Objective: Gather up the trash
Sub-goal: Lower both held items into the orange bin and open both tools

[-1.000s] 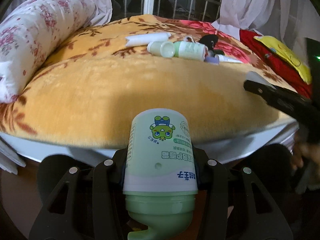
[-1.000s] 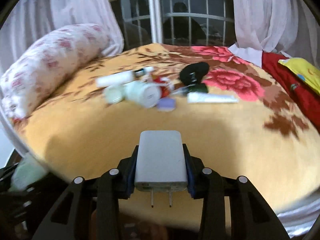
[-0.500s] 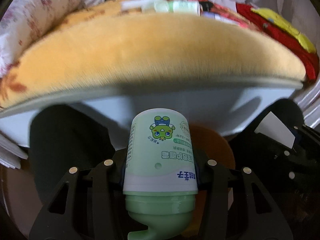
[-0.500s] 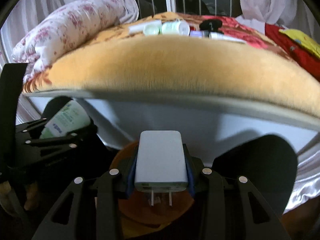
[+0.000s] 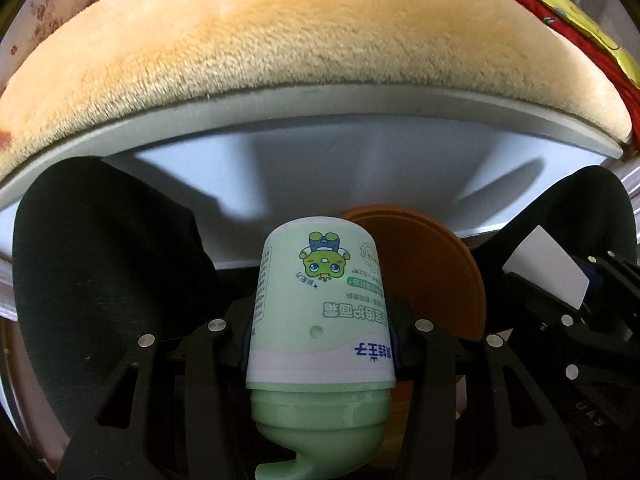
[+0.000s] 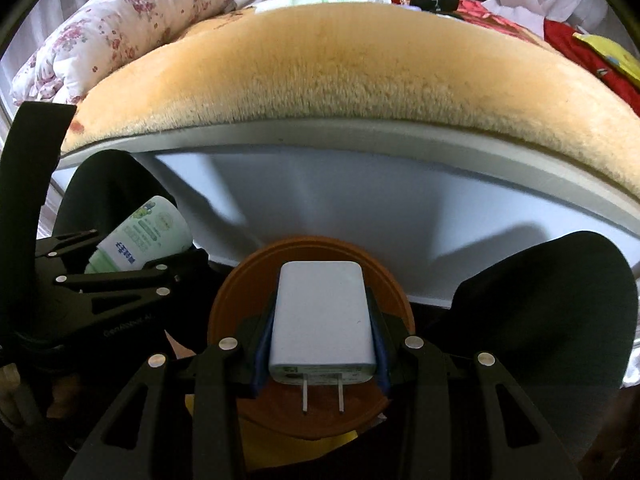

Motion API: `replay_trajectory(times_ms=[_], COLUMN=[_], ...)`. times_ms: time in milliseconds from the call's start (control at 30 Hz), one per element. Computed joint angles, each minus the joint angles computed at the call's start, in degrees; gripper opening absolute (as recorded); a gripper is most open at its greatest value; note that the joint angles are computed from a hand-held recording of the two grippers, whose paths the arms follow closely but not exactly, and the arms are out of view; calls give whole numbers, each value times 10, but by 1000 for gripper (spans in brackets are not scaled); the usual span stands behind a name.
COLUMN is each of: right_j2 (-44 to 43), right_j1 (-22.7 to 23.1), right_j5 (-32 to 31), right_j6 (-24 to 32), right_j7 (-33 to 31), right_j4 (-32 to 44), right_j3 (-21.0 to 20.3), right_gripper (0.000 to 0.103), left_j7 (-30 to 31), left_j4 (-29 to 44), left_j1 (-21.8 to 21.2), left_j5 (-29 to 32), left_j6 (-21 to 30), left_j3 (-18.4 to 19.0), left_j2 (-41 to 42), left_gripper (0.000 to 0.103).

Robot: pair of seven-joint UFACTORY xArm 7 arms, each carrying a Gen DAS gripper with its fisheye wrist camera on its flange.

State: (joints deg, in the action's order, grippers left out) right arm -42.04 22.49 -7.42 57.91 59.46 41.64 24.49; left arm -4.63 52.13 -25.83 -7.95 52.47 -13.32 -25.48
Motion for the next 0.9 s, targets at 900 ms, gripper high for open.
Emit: replay_trajectory(times_ms=[900], right_j2=[-35], right_j1=[-29], right_j5=[-35], right_j6=[8], right_j7=[-20], right_j4=[45], right_j3=[-21], right_gripper=[55], left_j7=[23], left_j4=[20], left_j1=[4], left_j5=[2], left_j6=[-52], left_j3=[22], left_j2=[-30], left_gripper=[68])
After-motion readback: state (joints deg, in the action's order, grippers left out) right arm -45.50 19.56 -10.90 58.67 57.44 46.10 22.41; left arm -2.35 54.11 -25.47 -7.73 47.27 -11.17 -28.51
